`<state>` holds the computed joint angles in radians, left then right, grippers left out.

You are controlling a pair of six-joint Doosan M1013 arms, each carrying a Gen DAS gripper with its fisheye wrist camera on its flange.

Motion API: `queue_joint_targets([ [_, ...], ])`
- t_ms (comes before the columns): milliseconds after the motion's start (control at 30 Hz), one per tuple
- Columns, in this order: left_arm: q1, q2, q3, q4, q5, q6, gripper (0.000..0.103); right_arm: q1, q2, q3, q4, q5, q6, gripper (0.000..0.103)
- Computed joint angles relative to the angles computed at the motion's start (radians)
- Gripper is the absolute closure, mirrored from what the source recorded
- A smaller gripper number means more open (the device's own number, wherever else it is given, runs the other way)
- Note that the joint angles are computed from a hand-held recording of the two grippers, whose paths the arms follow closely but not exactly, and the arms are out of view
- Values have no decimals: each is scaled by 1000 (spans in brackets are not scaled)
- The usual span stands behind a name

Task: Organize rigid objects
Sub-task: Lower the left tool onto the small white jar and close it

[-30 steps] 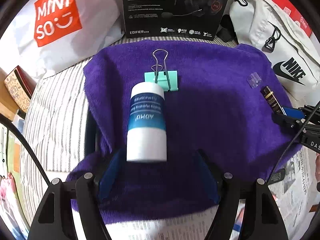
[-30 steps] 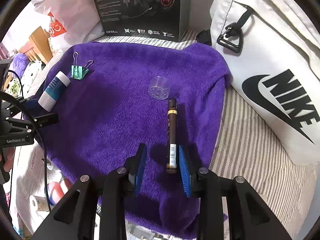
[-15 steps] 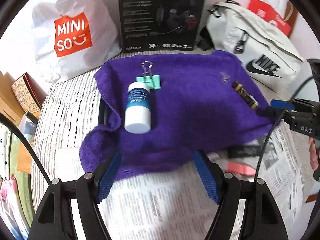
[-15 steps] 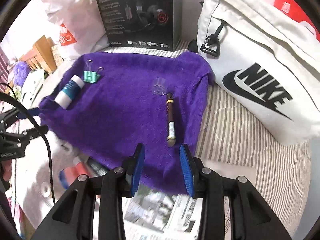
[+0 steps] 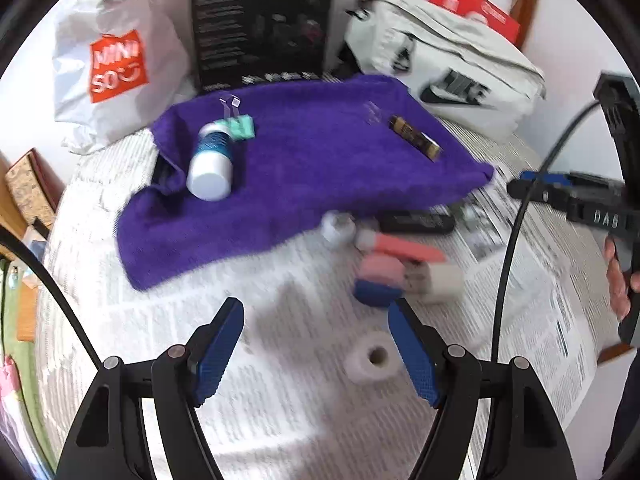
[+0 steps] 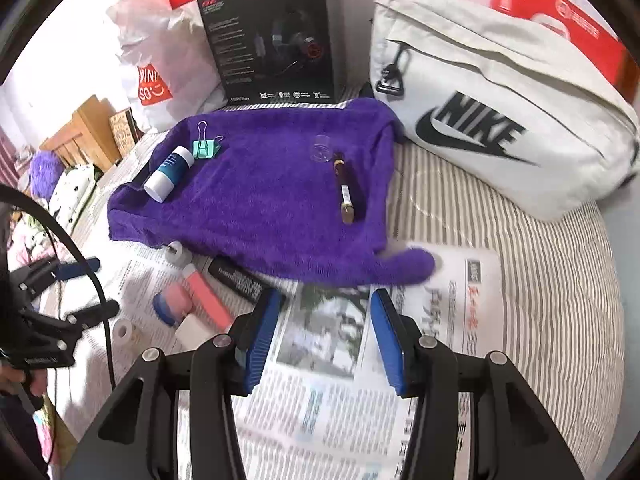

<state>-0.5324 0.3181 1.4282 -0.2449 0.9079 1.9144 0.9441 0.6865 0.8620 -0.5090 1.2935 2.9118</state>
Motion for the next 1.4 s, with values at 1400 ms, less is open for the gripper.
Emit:
queue_joint_targets([
  [1400, -49, 14, 33, -15, -17, 184, 63, 35, -41, 115, 42, -71, 90, 55],
])
